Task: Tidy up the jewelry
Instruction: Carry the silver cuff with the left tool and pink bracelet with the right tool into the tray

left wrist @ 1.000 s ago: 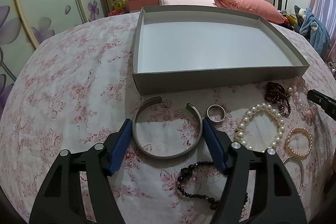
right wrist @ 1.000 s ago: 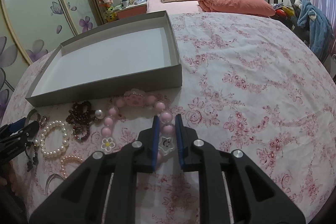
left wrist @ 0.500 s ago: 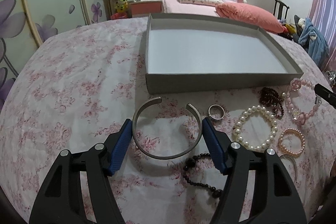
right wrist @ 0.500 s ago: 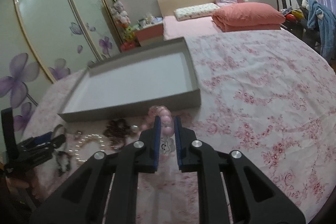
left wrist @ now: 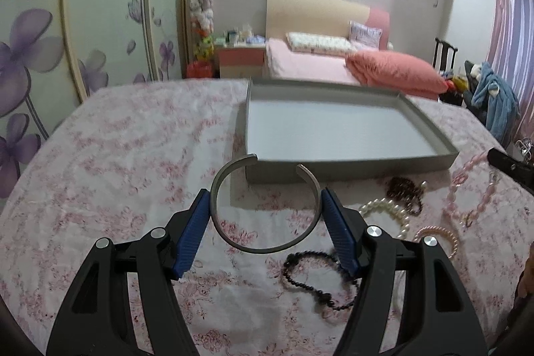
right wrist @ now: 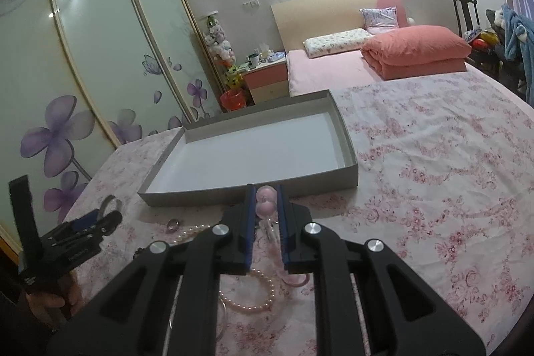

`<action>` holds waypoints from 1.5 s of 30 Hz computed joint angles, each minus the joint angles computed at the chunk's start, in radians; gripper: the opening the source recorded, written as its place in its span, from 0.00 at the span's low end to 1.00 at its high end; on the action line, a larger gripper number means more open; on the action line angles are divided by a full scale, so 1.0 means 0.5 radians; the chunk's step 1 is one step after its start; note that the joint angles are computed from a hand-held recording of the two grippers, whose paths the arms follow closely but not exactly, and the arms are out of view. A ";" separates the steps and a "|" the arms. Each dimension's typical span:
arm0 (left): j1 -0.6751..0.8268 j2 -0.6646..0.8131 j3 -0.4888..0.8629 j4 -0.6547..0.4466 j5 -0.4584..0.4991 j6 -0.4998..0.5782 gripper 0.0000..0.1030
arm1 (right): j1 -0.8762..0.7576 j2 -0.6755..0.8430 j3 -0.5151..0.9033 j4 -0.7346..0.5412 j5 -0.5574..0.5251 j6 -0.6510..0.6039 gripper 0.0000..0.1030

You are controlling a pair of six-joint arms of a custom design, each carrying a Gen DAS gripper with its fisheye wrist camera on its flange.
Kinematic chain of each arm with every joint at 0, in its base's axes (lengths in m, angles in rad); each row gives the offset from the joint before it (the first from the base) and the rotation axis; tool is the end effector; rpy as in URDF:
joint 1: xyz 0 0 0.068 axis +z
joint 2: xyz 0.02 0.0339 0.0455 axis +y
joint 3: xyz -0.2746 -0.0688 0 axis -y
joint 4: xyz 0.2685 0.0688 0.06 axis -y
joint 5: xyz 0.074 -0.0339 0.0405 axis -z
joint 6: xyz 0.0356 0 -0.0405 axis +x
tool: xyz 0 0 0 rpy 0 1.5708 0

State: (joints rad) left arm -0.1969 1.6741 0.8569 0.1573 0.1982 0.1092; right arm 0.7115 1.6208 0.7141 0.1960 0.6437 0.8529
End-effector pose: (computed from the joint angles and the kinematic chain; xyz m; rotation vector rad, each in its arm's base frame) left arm 0.3535 -0.0777 0.1651 0.4466 2.1837 -0.2689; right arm 0.2594 0.1955 0.1464 0.4689 2.0728 0.1823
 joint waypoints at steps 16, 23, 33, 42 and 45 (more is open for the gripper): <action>-0.126 -0.280 -0.279 0.426 -0.106 -0.039 0.65 | 0.116 -0.020 0.073 0.039 0.291 -0.182 0.13; -0.213 -0.204 -0.210 0.484 -0.185 -0.019 0.65 | 0.112 0.014 0.174 0.084 0.435 -0.370 0.13; -0.261 0.032 0.059 0.466 -0.256 -0.002 0.65 | -0.059 0.168 0.378 0.187 0.381 -0.609 0.13; -0.311 0.400 0.439 0.375 -0.344 -0.052 0.65 | -0.300 0.437 0.610 0.195 0.130 -0.626 0.13; -0.325 0.518 0.566 0.327 -0.357 -0.057 0.65 | -0.369 0.537 0.697 0.168 0.012 -0.591 0.13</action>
